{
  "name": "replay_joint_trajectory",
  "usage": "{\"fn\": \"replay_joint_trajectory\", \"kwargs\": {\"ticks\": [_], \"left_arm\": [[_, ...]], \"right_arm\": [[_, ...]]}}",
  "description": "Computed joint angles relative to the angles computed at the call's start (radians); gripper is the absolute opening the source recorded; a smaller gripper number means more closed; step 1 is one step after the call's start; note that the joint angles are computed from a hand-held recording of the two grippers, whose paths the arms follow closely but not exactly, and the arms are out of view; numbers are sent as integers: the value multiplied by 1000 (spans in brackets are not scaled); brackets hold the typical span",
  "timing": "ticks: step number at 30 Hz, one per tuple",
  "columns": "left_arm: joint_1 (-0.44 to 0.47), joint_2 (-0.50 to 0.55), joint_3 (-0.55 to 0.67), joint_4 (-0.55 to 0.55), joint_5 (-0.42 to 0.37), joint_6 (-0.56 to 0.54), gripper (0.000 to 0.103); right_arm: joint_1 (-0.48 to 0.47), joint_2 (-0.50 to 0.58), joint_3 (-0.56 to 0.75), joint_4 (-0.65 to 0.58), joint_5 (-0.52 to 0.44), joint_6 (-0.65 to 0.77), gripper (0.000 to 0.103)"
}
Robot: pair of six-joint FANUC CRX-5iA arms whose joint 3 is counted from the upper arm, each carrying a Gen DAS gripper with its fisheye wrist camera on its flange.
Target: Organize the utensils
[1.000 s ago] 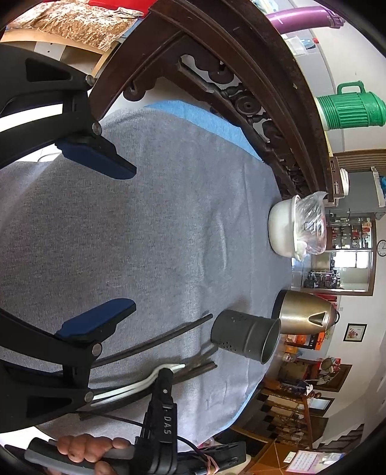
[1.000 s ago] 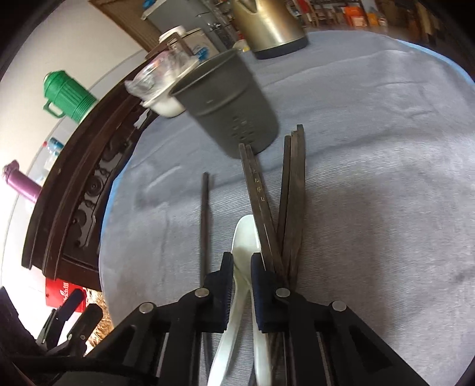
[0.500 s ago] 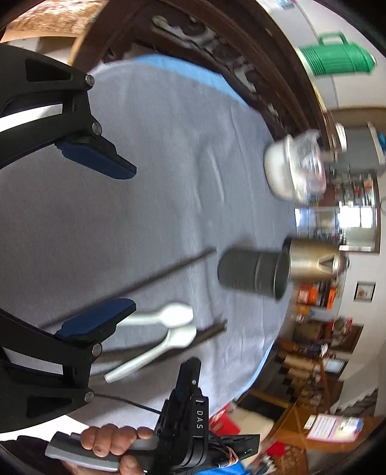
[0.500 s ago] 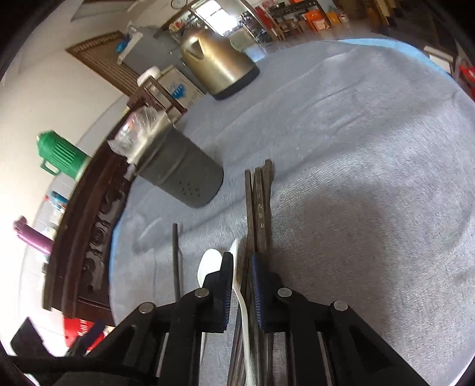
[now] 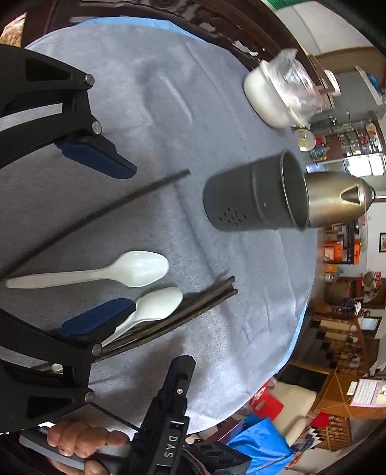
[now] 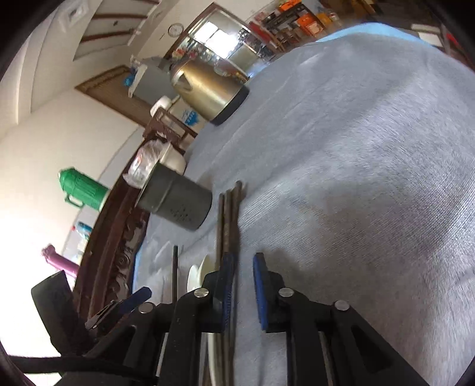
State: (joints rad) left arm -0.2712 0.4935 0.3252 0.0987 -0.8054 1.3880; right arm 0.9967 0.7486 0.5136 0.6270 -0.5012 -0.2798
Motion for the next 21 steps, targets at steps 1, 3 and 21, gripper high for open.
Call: {"fn": "replay_joint_trajectory", "kwargs": {"ticks": [1, 3, 21], "left_arm": [[1, 12, 13, 9, -10, -12, 83], [1, 37, 45, 17, -38, -18, 83], [19, 67, 54, 88, -38, -38, 30]], "right_arm": [[-5, -4, -27, 38, 28, -42, 18], [-17, -21, -90, 125, 96, -132, 18], [-40, -37, -164, 318, 155, -312, 26]]}}
